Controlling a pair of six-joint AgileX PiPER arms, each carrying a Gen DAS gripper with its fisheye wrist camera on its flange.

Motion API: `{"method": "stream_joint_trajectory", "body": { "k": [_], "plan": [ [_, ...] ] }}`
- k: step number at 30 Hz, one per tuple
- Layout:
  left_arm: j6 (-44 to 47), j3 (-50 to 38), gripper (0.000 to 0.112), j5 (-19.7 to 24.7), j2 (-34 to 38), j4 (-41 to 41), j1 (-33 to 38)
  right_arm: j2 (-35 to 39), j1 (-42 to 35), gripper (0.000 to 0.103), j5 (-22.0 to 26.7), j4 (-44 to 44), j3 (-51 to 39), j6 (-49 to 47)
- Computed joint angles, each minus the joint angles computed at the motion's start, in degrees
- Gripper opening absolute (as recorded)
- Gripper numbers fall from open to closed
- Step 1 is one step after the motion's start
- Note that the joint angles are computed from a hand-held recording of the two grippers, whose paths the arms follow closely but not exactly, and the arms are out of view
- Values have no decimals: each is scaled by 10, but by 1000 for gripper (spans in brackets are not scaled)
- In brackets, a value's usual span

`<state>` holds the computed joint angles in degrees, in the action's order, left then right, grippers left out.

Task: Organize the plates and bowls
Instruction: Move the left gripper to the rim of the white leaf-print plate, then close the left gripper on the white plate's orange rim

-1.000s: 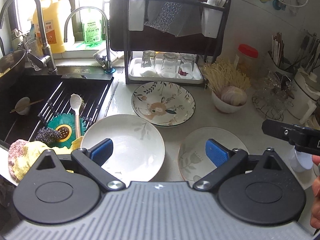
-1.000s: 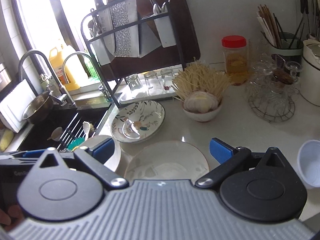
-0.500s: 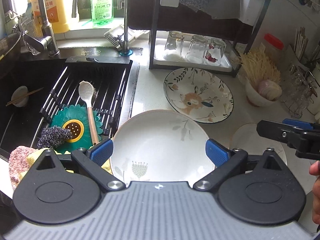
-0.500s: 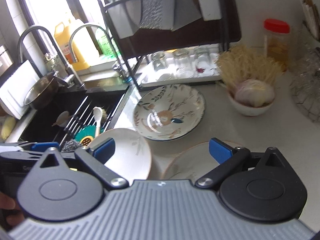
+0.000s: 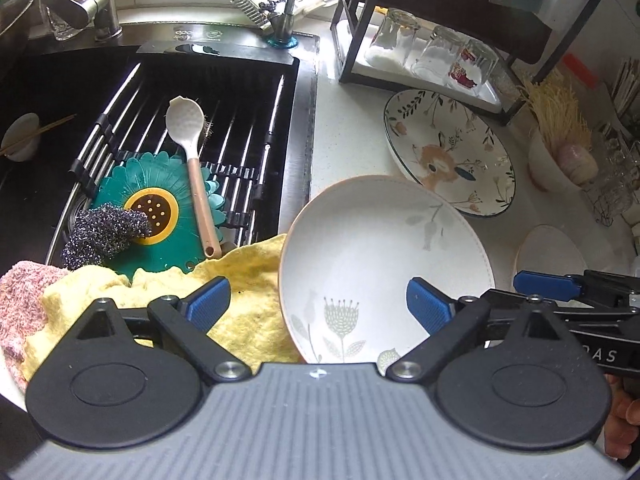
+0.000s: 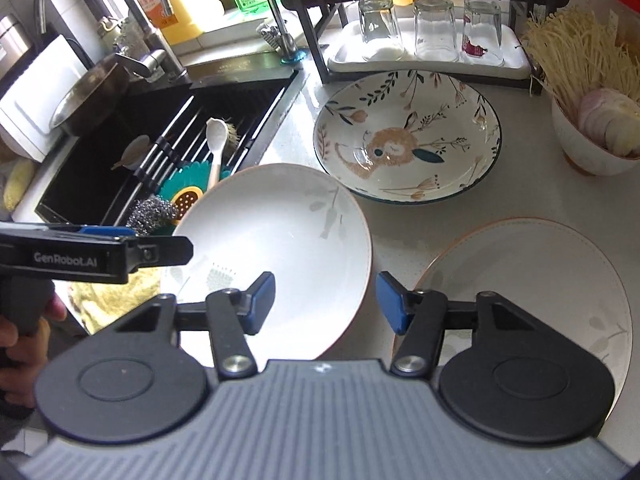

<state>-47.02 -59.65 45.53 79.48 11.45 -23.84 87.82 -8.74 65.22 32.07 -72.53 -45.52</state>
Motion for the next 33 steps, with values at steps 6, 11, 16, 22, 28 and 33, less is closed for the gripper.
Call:
{"method": "stream_joint_trajectory", "body": {
  "k": [6, 11, 16, 22, 28, 33],
  "plan": [
    [89, 7, 80, -28, 27, -66, 54, 10, 18, 48, -16, -39, 9, 25],
    [151, -5, 63, -39, 60, -123, 86, 14, 39, 46, -29, -58, 12, 50],
    [190, -9, 45, -50, 80, -152, 102, 21, 50, 42, -35, -74, 16, 82],
    [213, -4, 26, -67, 92, -178, 113, 24, 55, 35, -50, -71, 18, 96],
    [224, 8, 24, -79, 84, -198, 122, 39, 36, 34, -39, -43, 9, 103],
    [228, 10, 22, -80, 81, -202, 124, 52, 20, 34, -39, -11, 10, 115]
  ]
}}
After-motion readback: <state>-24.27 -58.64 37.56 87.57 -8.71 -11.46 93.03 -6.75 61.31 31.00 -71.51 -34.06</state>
